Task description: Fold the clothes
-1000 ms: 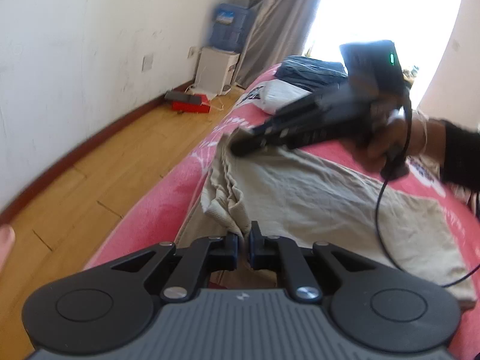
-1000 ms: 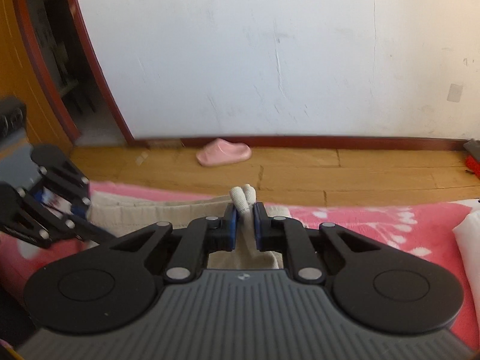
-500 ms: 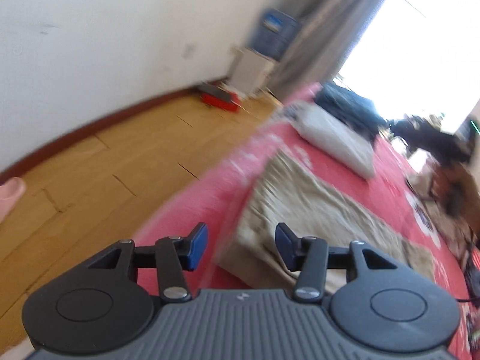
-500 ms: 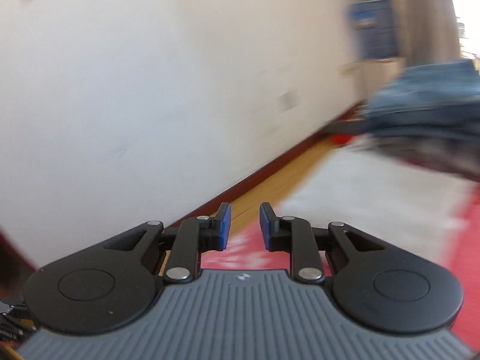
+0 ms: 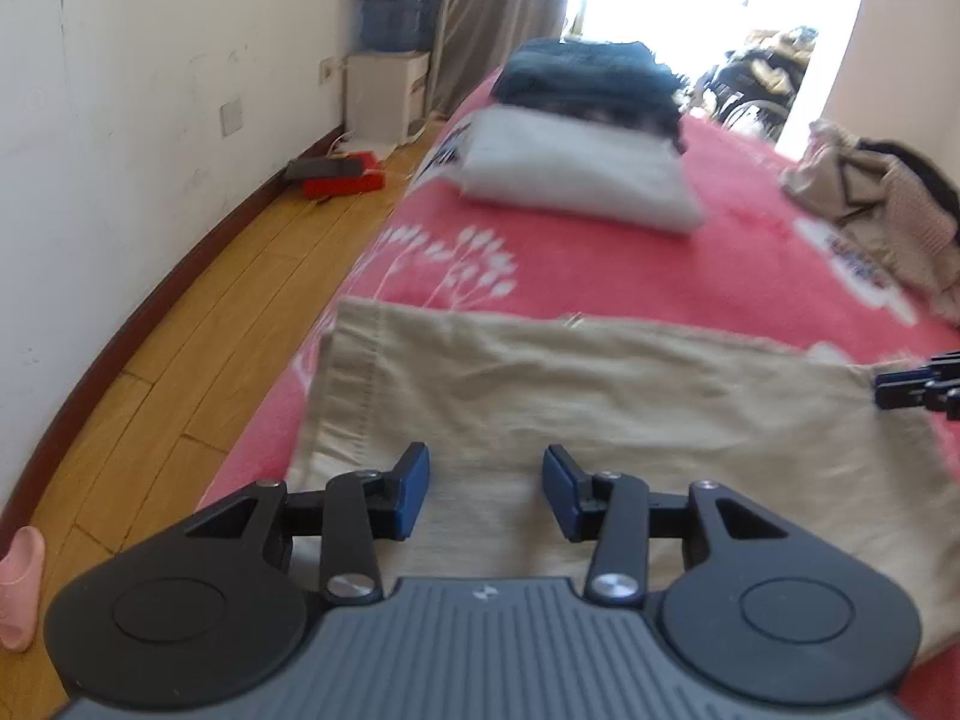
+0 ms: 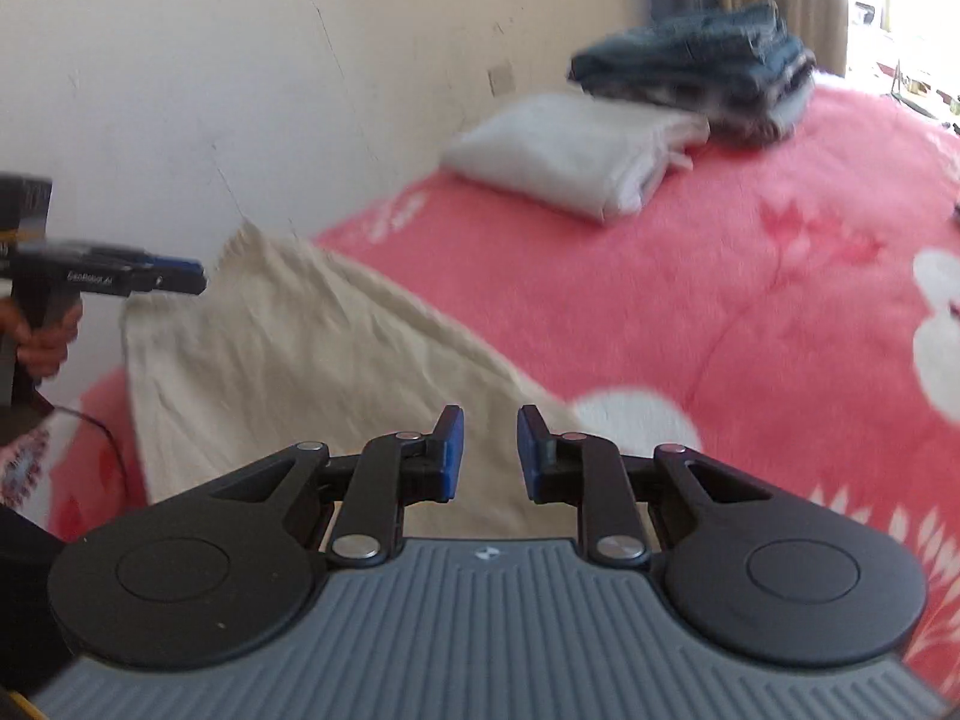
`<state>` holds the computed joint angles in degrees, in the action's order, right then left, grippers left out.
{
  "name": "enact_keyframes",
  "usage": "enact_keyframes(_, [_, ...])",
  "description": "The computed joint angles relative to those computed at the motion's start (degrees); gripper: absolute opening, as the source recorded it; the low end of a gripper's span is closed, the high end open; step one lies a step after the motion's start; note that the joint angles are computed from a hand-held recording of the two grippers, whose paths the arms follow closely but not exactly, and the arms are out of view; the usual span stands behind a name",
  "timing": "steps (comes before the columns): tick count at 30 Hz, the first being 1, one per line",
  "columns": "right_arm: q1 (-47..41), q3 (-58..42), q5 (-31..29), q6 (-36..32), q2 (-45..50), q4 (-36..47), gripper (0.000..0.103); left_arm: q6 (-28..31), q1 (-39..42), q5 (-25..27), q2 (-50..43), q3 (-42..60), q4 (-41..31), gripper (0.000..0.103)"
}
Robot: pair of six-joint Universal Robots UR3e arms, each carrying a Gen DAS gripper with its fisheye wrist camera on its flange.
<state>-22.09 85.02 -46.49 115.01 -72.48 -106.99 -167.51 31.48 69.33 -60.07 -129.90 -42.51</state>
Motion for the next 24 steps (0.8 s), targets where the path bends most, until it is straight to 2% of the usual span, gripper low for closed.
enact_keyframes(2, [-0.98,1.51,-1.2,8.74,3.93,-9.01,0.007,0.56,1.21,-0.34,0.72,-3.02,2.5,0.044])
enact_keyframes(3, [-2.09,1.19,-0.6,13.4,6.0,-12.46,0.0,0.84,2.29,-1.13,1.85,-3.0,0.92,0.044])
enact_keyframes(6, [-6.31,3.62,3.5,15.33,2.95,-12.96,0.005,0.97,4.09,-2.59,4.03,-3.29,-1.62,0.042])
enact_keyframes(7, [-7.71,4.1,5.49,11.22,0.72,-8.34,0.005,0.39,3.63,-2.4,3.3,-3.7,-0.07,0.042])
enact_keyframes(9, [-9.34,0.65,7.76,-3.84,-2.43,12.35,0.005,-0.56,2.65,-1.77,1.87,-4.48,2.93,0.042])
enact_keyframes(11, [-9.06,-1.02,5.79,-19.01,-5.1,29.42,0.005,-1.31,1.4,-0.75,-0.52,-4.02,5.69,0.043])
enact_keyframes(13, [-8.34,3.11,0.17,-29.32,-9.42,33.96,0.005,-0.81,1.5,-0.96,-1.15,-4.2,6.59,0.044])
enact_keyframes(15, [-9.45,9.5,-6.68,-35.68,-14.34,32.47,0.005,-0.28,1.64,-1.2,-1.78,-4.35,7.45,0.044])
enact_keyframes(18, [-18.36,11.15,-9.67,-41.7,-16.32,37.09,0.004,0.25,2.27,-1.86,-1.84,-4.9,8.13,0.044])
enact_keyframes(24, [-27.54,4.53,-4.86,-31.21,-13.8,44.89,0.008,-1.18,2.02,-1.68,-2.19,-6.92,11.9,0.044])
